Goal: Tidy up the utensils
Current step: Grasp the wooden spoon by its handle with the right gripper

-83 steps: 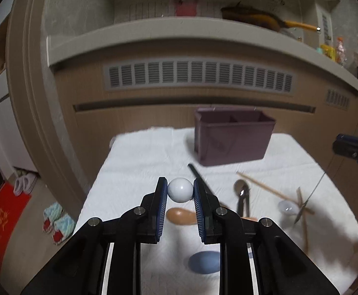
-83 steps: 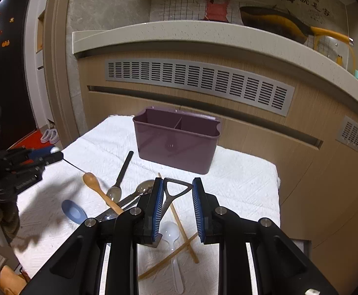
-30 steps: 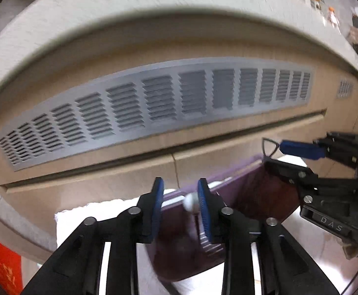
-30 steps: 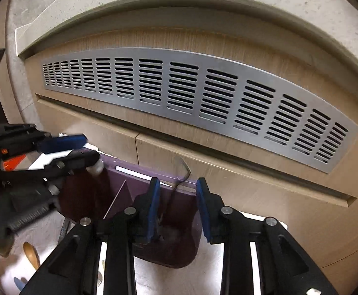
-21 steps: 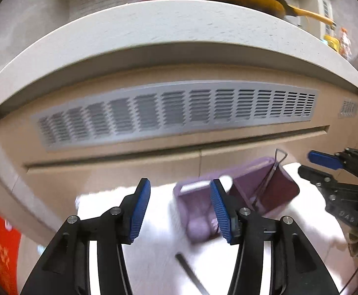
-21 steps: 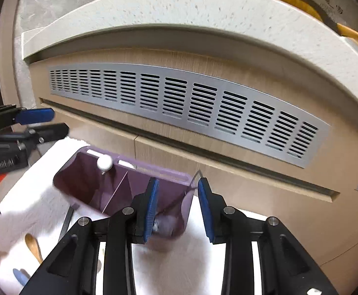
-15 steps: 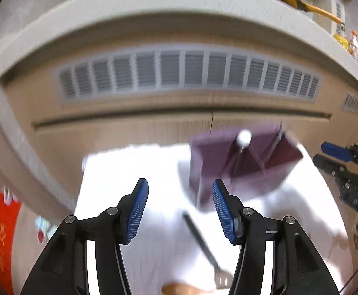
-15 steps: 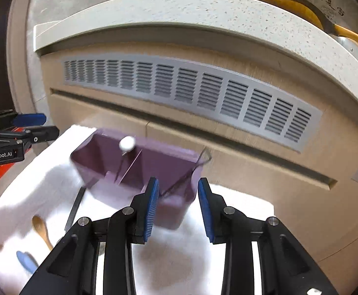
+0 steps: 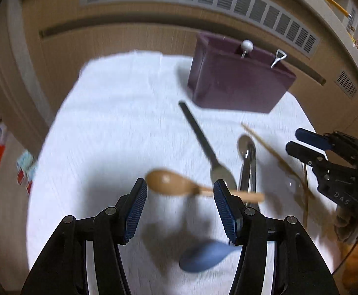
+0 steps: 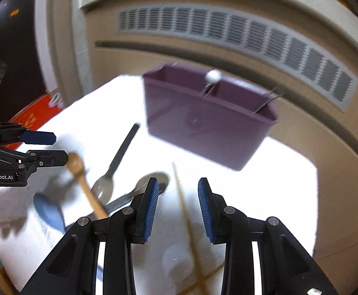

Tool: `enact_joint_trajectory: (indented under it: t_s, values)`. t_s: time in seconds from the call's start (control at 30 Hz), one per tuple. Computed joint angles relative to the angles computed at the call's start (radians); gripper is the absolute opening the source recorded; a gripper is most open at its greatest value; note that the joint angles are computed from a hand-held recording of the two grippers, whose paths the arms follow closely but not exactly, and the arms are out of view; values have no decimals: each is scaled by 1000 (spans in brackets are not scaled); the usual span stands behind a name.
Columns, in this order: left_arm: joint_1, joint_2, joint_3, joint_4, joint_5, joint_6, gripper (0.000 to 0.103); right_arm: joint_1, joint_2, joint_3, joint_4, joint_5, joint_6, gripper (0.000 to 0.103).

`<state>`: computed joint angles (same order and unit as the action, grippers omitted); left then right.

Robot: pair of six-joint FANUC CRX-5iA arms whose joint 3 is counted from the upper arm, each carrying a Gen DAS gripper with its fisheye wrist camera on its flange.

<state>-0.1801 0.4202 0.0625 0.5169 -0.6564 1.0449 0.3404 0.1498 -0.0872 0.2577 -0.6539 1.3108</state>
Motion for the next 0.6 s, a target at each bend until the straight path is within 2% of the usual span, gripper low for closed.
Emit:
enact_joint_trajectory:
  t_s: [0.1, 0.23, 0.33, 0.43, 0.6]
  values:
    - [9, -16, -34, 5, 25, 4, 57, 16, 16, 32, -84, -43, 97, 32]
    - [11, -66, -65, -172, 135, 119, 65, 42, 56, 106, -205, -102, 274, 34]
    - [36, -79, -72, -205, 139, 159, 67, 59, 104, 190, -318, -161, 421, 35]
    - [57, -98, -106, -176, 166, 126, 67, 79, 149, 253, -365, -192, 503, 39]
    - [76, -138, -206, -15, 186, -58, 70, 109, 235, 351, -356, -242, 515, 42]
